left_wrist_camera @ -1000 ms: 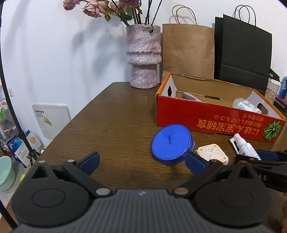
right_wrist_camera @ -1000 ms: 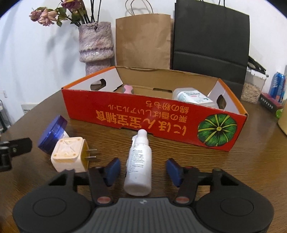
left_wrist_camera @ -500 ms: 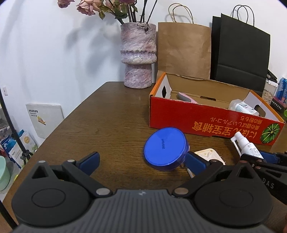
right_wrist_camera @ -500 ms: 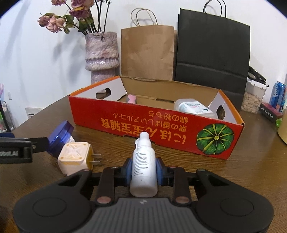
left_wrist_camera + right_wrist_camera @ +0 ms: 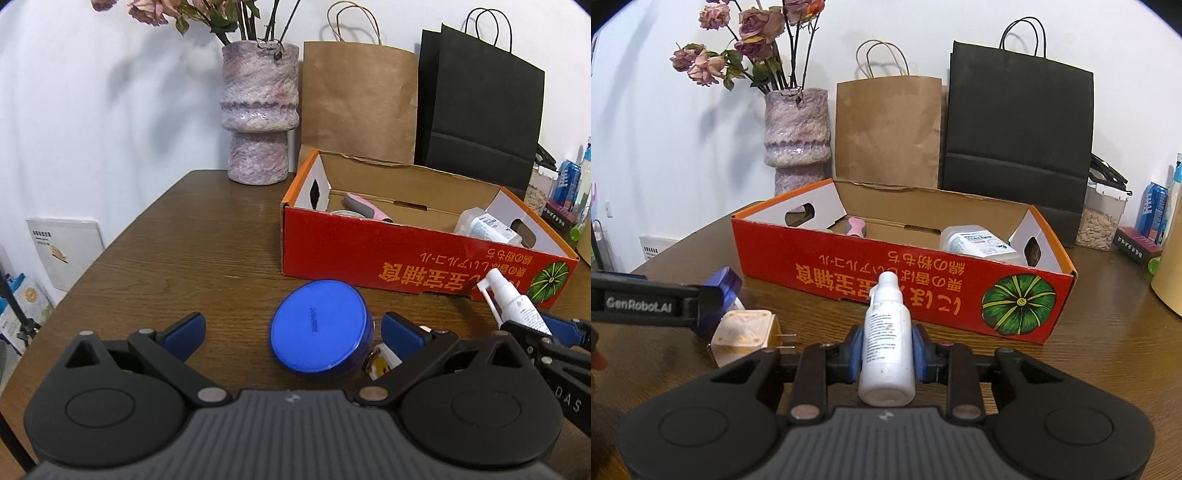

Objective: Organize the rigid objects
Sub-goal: 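Close the left tool around the blue-lidded jar, then lift and carry the blue-lidded jar and white bottle over the box with both tools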

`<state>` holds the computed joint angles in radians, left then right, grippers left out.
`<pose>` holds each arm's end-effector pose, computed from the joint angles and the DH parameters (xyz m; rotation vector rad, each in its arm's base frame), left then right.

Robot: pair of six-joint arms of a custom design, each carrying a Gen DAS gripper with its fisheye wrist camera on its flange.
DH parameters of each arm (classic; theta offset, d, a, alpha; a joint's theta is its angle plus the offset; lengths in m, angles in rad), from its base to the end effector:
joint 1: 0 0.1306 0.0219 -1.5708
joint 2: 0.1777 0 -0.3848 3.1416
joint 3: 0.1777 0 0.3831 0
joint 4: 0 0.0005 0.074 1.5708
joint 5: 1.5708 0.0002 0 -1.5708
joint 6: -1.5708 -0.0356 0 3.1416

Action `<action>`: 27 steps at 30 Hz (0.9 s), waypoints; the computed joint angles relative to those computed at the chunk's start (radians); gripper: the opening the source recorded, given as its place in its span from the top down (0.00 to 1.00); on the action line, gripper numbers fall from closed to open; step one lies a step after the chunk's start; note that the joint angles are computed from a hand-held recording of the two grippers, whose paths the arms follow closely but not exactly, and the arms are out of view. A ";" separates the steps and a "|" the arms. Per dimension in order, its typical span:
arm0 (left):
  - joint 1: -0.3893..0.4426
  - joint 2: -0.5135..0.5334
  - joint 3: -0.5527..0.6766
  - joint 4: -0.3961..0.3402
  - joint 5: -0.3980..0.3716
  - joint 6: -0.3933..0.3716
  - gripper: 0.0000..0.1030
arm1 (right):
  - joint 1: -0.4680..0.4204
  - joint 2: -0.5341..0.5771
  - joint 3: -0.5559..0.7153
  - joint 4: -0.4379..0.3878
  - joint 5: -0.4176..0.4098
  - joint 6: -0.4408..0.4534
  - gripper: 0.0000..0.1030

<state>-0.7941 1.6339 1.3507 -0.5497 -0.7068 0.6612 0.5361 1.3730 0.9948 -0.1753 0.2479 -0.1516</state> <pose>0.4012 -0.3760 0.3223 -0.1630 2.1625 0.0393 0.4022 0.2282 0.3167 -0.2585 2.0931 0.1487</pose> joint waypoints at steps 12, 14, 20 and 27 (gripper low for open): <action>0.029 0.011 0.000 0.052 0.093 -0.038 0.10 | 0.003 0.001 -0.004 0.012 0.005 0.000 0.74; 0.031 0.008 -0.007 0.065 0.111 -0.040 0.15 | 0.002 0.000 -0.005 0.015 0.004 0.002 0.74; 0.029 0.000 -0.020 0.089 0.136 -0.046 0.37 | 0.002 0.000 -0.007 0.018 0.003 0.004 0.74; 0.016 -0.004 -0.023 0.100 0.110 -0.063 0.48 | 0.004 -0.002 -0.009 0.021 0.005 0.004 0.74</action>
<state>-0.7779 1.6299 1.3281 -0.4495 -0.5967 0.5979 0.5405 1.3709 0.9861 -0.1546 0.2529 -0.1476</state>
